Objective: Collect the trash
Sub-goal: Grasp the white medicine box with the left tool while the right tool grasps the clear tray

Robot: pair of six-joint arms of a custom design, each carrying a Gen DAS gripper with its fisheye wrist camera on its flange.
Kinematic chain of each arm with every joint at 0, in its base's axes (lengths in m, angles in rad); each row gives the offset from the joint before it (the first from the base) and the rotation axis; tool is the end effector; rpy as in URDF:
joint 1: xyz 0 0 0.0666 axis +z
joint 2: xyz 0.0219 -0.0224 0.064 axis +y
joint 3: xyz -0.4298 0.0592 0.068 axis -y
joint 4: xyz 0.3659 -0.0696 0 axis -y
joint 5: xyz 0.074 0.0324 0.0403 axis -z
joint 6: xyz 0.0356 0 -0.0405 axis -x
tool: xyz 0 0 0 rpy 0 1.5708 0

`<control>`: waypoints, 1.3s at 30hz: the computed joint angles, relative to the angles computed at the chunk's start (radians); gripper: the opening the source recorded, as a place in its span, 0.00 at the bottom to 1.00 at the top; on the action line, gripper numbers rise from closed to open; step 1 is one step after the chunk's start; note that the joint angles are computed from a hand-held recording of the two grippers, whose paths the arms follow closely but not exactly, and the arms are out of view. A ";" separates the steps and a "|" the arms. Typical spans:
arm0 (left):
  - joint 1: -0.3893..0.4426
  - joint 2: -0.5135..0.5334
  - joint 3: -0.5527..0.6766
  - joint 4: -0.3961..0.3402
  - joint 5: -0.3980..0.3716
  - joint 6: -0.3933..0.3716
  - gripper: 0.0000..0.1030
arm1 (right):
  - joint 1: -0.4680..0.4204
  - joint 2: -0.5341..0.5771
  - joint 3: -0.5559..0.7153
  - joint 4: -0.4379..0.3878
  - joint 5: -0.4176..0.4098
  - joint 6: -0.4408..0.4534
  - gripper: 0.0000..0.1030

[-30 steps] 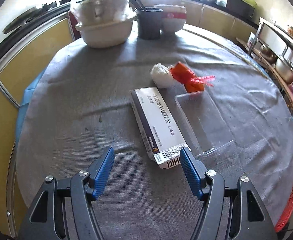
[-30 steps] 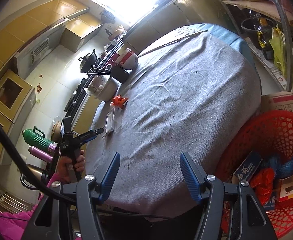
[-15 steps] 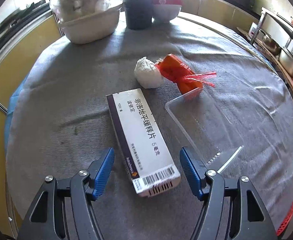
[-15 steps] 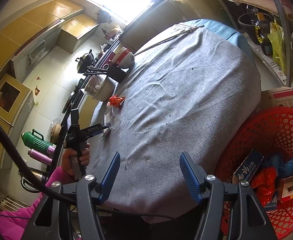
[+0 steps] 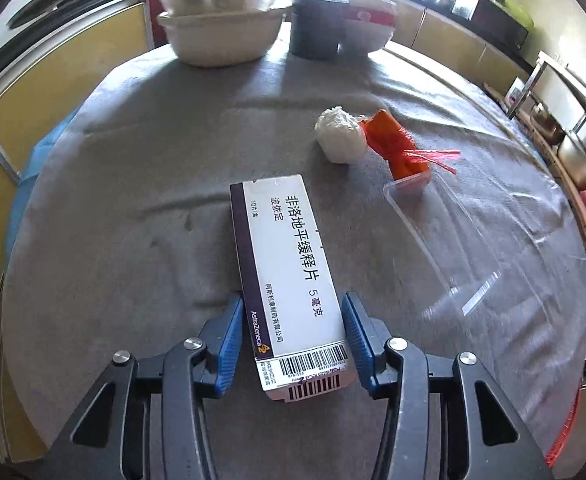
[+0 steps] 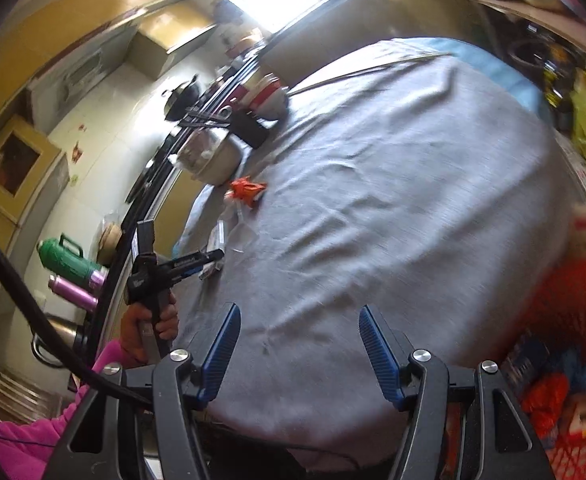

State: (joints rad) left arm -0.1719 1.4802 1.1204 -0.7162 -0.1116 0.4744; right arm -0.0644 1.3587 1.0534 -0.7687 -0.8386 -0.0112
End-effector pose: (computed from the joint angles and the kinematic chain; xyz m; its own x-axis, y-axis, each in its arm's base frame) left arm 0.4390 -0.0726 0.3396 -0.8252 -0.3175 -0.4672 -0.2912 0.9478 -0.1297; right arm 0.3942 0.0007 0.3690 -0.8807 0.0643 -0.4693 -0.3009 0.6893 0.6591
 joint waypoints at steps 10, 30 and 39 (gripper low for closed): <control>-0.080 -0.237 -0.143 0.021 -0.157 0.045 0.48 | 0.315 0.148 0.189 0.086 0.179 -0.035 0.70; -0.080 -0.359 -0.206 0.065 -0.139 0.051 0.49 | 0.556 0.403 0.411 0.098 0.590 -0.008 0.74; -0.118 -0.375 -0.196 0.042 -0.165 0.066 0.49 | 0.553 0.357 0.334 0.187 0.611 0.022 0.55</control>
